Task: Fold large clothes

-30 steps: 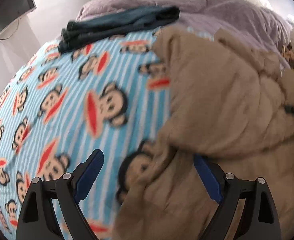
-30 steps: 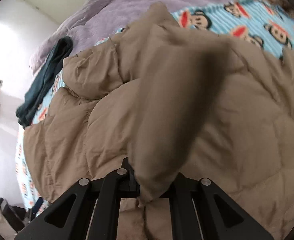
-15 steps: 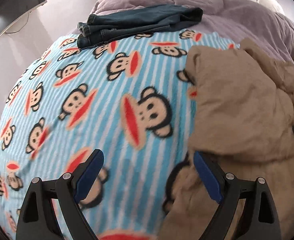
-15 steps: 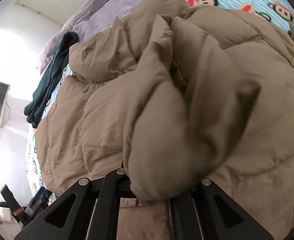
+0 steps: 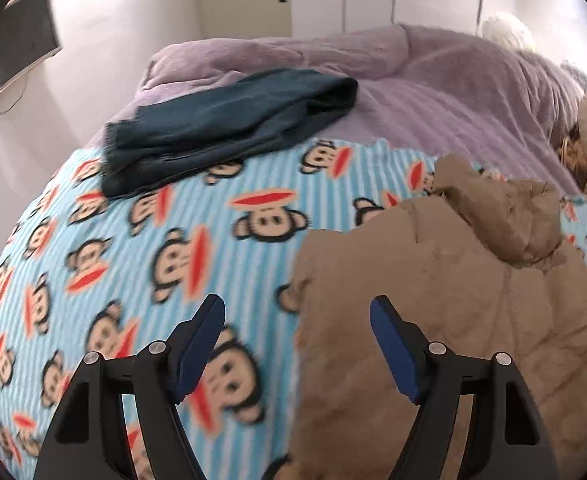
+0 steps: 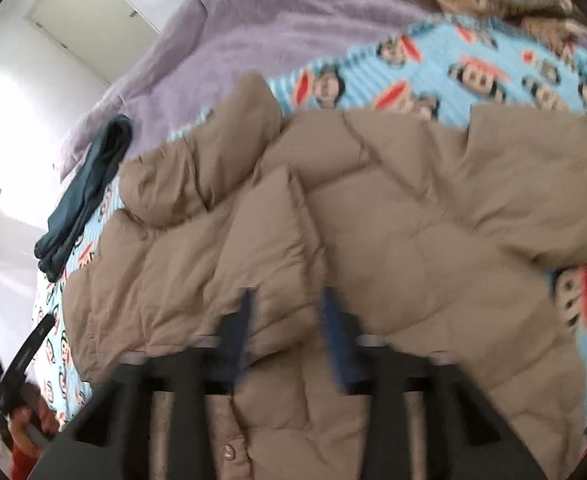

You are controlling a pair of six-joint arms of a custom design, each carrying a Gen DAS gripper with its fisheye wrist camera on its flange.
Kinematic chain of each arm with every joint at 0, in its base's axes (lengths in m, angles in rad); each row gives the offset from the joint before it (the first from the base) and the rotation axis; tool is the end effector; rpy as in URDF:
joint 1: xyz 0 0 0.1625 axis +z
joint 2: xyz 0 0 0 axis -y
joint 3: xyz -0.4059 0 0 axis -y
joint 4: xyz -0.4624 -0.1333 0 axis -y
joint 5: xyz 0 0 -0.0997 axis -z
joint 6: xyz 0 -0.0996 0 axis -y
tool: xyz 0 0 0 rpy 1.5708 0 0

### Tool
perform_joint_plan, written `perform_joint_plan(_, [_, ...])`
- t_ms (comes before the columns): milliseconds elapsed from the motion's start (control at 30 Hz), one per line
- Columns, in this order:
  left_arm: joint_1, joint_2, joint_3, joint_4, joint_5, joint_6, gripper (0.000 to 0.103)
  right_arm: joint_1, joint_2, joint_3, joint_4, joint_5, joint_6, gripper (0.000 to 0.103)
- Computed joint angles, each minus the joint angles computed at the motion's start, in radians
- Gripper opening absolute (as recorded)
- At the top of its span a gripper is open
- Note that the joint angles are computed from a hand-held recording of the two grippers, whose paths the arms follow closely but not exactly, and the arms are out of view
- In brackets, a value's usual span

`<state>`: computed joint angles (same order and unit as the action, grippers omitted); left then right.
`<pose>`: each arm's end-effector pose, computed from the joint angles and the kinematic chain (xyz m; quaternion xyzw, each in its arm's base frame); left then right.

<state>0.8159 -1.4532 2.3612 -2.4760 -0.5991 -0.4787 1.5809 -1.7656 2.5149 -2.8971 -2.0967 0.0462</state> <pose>-0.1388 -0.4621 0.1447 0.1224 0.8758 -0.2691 0.3816 0.0872 -0.3897 0.2280 -0.0906 -0.9242 0.2816 0.2414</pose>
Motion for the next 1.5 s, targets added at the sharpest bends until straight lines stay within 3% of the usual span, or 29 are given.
perform_joint_plan(100, [0.038,0.096,-0.042,0.085,0.053,-0.070,0.077,0.014,0.039,-0.024,0.009,0.003,-0.064,0.024])
perform_joint_plan(233, [0.082,0.083,-0.028,0.060,0.007,-0.161,0.078,-0.016,0.103,-0.028,0.000,-0.040,-0.109,0.024])
perform_joint_plan(367, [0.076,0.108,-0.030,0.061,0.031,-0.167,0.078,-0.086,0.188,-0.040,-0.079,-0.055,-0.152,0.020])
perform_joint_plan(500, [0.072,0.123,-0.032,0.080,0.042,-0.188,0.078,-0.064,0.256,-0.060,-0.160,-0.127,-0.240,0.020])
perform_joint_plan(633, [0.047,0.081,-0.036,0.185,0.049,-0.276,0.078,-0.036,0.234,-0.048,-0.139,-0.201,-0.252,0.023])
perform_joint_plan(767, [-0.018,0.001,-0.024,0.321,0.047,-0.333,0.078,-0.057,0.106,-0.002,-0.036,-0.178,-0.213,0.024])
perform_joint_plan(833, [-0.061,-0.041,-0.013,0.394,0.029,-0.371,0.078,-0.069,0.041,0.013,0.013,-0.158,-0.186,0.031])
perform_joint_plan(900, [-0.097,-0.066,-0.007,0.460,0.002,-0.414,0.078,-0.072,-0.029,0.027,0.073,-0.136,-0.151,0.047])
perform_joint_plan(1033, [-0.180,-0.085,0.014,0.539,-0.107,-0.484,0.078,-0.090,-0.186,0.064,0.215,-0.050,-0.097,0.053])
perform_joint_plan(1233, [-0.300,-0.028,0.033,0.518,-0.283,-0.525,0.078,-0.158,-0.435,0.123,0.424,0.082,-0.040,0.068])
perform_joint_plan(1300, [-0.334,0.005,0.029,0.493,-0.329,-0.526,0.078,-0.200,-0.544,0.149,0.498,0.129,-0.043,0.079])
perform_joint_plan(1500, [-0.394,0.107,-0.007,0.425,-0.416,-0.514,0.078,-0.330,-0.780,0.188,0.655,0.220,-0.088,0.080])
